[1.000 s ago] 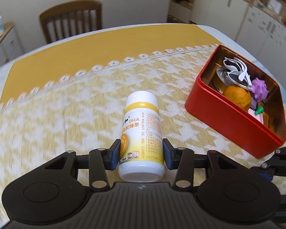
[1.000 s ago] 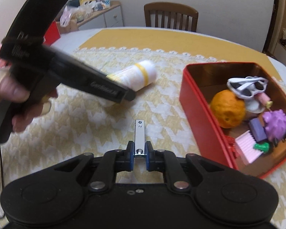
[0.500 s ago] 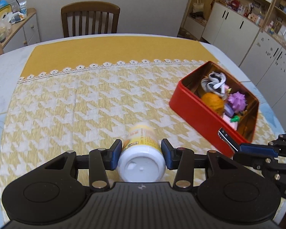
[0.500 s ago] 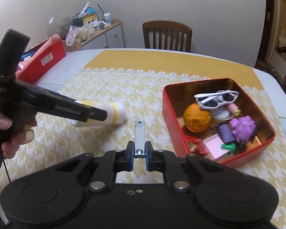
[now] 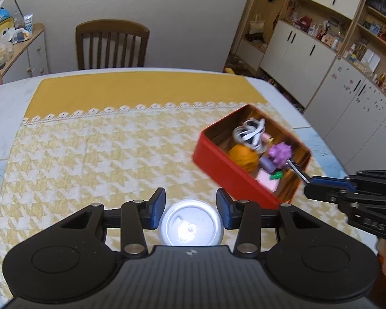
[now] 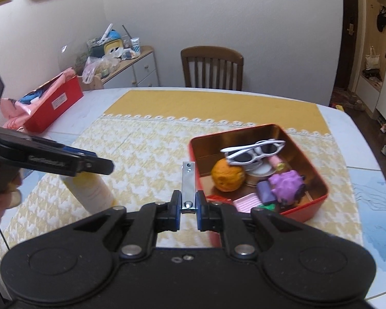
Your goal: Organize rigid objects
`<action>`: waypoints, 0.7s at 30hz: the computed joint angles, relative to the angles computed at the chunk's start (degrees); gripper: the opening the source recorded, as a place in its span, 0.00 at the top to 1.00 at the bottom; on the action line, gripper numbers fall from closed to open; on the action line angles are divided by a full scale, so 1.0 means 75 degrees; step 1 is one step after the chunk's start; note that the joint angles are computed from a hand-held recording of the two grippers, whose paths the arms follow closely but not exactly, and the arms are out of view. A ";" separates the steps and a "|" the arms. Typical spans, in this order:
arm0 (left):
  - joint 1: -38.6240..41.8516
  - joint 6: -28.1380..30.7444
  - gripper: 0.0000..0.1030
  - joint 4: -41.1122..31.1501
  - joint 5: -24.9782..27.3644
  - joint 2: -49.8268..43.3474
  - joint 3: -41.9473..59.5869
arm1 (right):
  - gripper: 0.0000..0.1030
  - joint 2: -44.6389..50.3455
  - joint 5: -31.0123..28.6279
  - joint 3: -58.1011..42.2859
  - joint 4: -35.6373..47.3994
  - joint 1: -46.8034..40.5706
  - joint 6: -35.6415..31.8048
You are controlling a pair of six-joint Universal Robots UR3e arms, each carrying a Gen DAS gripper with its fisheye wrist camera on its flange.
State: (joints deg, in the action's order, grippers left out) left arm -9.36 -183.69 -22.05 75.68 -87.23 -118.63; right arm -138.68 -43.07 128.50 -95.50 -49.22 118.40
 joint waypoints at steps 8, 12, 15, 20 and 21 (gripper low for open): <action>-0.0518 -0.0304 0.61 -0.0400 -0.0536 -0.0543 0.1529 | 0.90 0.0626 -0.0154 0.0058 -0.1004 -0.0390 0.0110; -0.0939 -0.0565 0.90 -0.0494 -0.0584 -0.1367 0.2763 | 0.90 0.1135 -0.0261 0.0142 -0.1984 -0.0337 0.0435; -0.1383 -0.0342 0.90 -0.0382 -0.0280 -0.2208 0.3754 | 0.90 0.1621 -0.0380 0.0214 -0.2872 -0.0223 0.0742; -0.1450 -0.0013 0.90 -0.0438 -0.0370 -0.2681 0.3849 | 0.90 0.2592 -0.0726 0.0241 -0.4112 0.0082 0.1194; -0.1408 0.0054 0.90 -0.0310 -0.0370 -0.2555 0.3520 | 0.90 0.2662 -0.0708 0.0219 -0.4081 0.0034 0.1176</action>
State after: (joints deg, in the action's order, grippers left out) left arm -19.91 -183.29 -24.38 72.91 -106.39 -92.23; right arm -118.71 -48.38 130.14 -126.11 -48.96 127.22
